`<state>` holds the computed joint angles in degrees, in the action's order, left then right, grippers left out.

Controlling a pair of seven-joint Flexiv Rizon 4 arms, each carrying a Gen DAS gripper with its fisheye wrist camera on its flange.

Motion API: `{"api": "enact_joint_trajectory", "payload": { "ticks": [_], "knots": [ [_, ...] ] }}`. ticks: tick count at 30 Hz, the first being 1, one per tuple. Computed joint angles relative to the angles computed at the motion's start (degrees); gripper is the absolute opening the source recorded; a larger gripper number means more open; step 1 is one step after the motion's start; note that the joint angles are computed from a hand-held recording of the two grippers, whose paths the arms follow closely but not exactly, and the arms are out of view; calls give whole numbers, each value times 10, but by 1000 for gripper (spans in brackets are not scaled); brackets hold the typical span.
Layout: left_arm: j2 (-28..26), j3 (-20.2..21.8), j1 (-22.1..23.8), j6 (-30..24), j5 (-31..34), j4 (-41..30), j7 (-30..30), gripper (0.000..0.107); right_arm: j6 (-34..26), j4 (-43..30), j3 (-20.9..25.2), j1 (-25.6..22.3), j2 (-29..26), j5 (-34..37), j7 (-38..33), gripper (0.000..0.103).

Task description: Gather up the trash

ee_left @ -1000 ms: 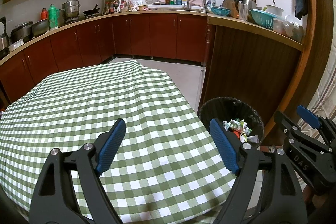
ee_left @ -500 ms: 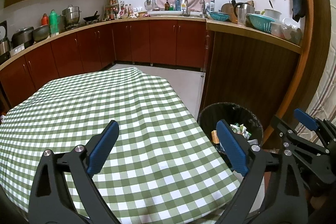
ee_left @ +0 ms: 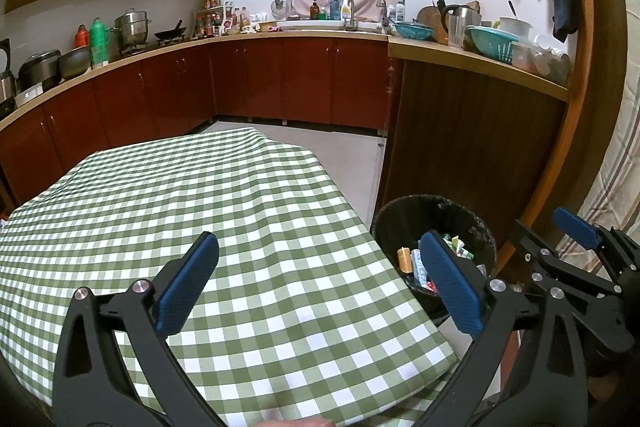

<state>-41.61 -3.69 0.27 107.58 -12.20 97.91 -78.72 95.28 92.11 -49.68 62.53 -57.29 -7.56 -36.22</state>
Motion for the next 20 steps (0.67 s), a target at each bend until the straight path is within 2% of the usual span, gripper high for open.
{"api": "enact_joint_trajectory", "payload": {
  "ticks": [6, 13, 17, 20],
  "knots": [
    [0, -15, 12, -5, 8, 1, -1, 98, -1, 0, 1, 0, 1, -1, -1, 61],
    [-2, 7, -4, -12, -4, -3, -2, 98, 2, 0, 3, 0, -1, -1, -3, 61],
    [-1, 6, 2, -26, -8, -4, -3, 98, 2, -2, 7, -2, -2, -1, -7, 62],
    [-1, 31, -12, -44, -20, -8, -4, 98, 0, -6, 13, -5, -2, -4, -10, 65]
  ]
}}
